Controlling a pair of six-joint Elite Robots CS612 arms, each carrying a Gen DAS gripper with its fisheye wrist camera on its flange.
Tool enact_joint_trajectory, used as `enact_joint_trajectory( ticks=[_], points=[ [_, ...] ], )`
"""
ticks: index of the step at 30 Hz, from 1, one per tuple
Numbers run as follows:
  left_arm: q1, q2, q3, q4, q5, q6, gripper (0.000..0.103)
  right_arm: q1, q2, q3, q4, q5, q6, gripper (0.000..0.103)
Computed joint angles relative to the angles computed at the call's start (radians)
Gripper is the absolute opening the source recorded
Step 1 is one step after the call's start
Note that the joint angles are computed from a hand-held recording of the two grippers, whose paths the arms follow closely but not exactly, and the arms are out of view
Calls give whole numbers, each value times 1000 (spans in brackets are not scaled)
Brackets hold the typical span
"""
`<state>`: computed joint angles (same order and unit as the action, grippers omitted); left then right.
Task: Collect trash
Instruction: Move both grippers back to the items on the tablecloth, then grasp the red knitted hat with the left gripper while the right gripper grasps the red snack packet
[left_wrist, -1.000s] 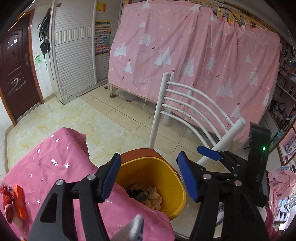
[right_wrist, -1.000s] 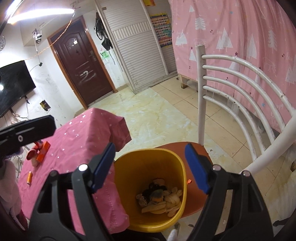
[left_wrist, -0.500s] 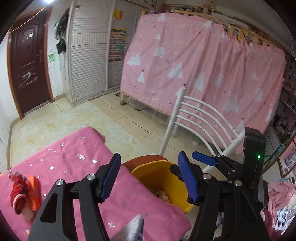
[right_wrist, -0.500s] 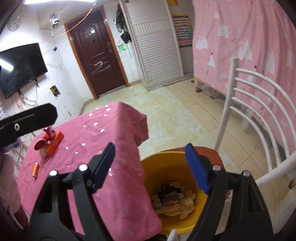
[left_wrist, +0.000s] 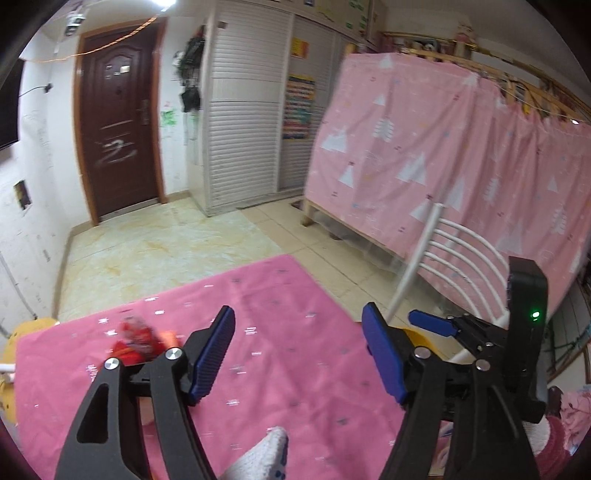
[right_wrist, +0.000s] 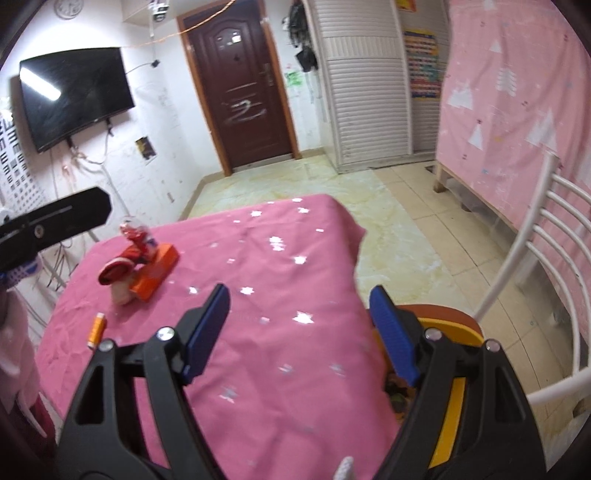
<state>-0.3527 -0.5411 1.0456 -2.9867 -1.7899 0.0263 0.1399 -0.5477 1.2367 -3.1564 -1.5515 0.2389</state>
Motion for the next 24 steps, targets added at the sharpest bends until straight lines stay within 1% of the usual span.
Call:
enact_joint_trajectory(
  ticks=[4, 6, 8, 15, 20, 24],
  points=[
    [24, 5, -6, 6, 32, -19, 68, 15, 23, -52, 32, 15, -18, 75],
    [39, 13, -20, 33, 31, -34, 68, 22, 34, -79, 48, 24, -24, 79],
    [49, 20, -29, 45, 59, -40, 69, 29, 44, -104, 61, 30, -32, 81],
    [81, 55, -64, 93, 118, -57, 69, 48, 78, -181, 114, 50, -58, 81],
    [103, 97, -128, 171, 97, -51, 70, 56, 100, -233, 160, 55, -70, 81],
    [111, 119, -155, 190, 83, -35, 70, 61, 115, -266, 186, 54, -76, 81]
  ],
)
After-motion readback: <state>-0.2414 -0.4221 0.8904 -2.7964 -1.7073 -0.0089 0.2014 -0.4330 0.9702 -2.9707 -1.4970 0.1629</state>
